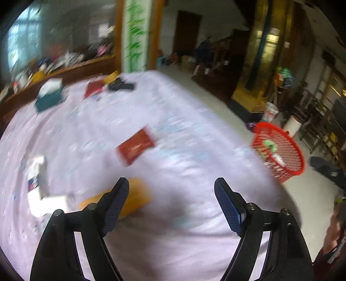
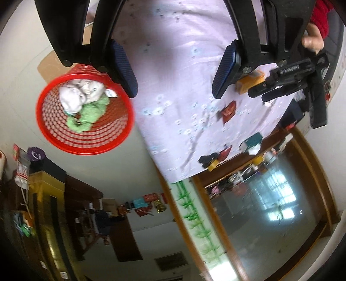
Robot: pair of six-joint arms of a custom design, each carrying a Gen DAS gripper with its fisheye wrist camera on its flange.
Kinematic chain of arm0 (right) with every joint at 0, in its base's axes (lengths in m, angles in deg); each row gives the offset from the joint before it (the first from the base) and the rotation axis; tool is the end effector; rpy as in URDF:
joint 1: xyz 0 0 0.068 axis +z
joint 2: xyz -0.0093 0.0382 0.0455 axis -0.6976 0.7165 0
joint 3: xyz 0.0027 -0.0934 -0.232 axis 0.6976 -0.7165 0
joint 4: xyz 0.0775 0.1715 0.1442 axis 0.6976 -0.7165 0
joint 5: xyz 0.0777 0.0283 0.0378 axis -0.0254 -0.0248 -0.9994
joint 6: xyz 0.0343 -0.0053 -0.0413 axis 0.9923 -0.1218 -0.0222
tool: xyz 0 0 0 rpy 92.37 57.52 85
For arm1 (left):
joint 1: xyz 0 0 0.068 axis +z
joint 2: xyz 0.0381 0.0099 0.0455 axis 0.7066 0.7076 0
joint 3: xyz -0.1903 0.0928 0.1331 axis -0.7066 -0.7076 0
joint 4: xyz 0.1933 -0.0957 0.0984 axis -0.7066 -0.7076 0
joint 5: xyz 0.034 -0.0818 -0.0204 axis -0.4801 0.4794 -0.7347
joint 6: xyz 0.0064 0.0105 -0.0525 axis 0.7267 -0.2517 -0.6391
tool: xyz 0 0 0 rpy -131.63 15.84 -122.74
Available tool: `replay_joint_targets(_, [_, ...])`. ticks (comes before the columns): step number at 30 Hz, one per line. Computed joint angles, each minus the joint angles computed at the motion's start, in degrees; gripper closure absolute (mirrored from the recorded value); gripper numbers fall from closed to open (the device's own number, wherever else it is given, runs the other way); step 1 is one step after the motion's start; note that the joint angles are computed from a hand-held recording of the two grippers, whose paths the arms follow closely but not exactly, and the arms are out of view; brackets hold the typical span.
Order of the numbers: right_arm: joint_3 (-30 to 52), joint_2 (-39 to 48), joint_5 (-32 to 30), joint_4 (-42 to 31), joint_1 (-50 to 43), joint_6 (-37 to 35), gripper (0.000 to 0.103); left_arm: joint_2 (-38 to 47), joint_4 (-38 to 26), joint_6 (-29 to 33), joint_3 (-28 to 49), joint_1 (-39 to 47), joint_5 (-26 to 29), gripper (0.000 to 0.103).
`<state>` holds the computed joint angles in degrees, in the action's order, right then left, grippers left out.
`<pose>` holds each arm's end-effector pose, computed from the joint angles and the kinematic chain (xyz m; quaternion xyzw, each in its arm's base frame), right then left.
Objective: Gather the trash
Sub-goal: 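Move both open tools back over the table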
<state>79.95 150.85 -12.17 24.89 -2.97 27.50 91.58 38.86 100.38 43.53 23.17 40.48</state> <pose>0.1830 0.1307 0.1529 0.2727 0.8452 0.0691 0.4544 0.3988 -0.1729 0.1394 0.3416 0.8666 -0.1929 0.3085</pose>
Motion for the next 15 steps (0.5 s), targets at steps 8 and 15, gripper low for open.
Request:
replay_joint_targets(8, [5.07,7.33,-1.27,2.19,0.93,-1.63,0.025,22.26,-23.27,0.53,34.8,8.54,2.85,0.023])
replay_joint_targets(15, [7.52,9.87,-1.48,0.99,1.97,-1.89,0.025,33.84,-40.46,4.01,54.66,9.5,8.43,0.023])
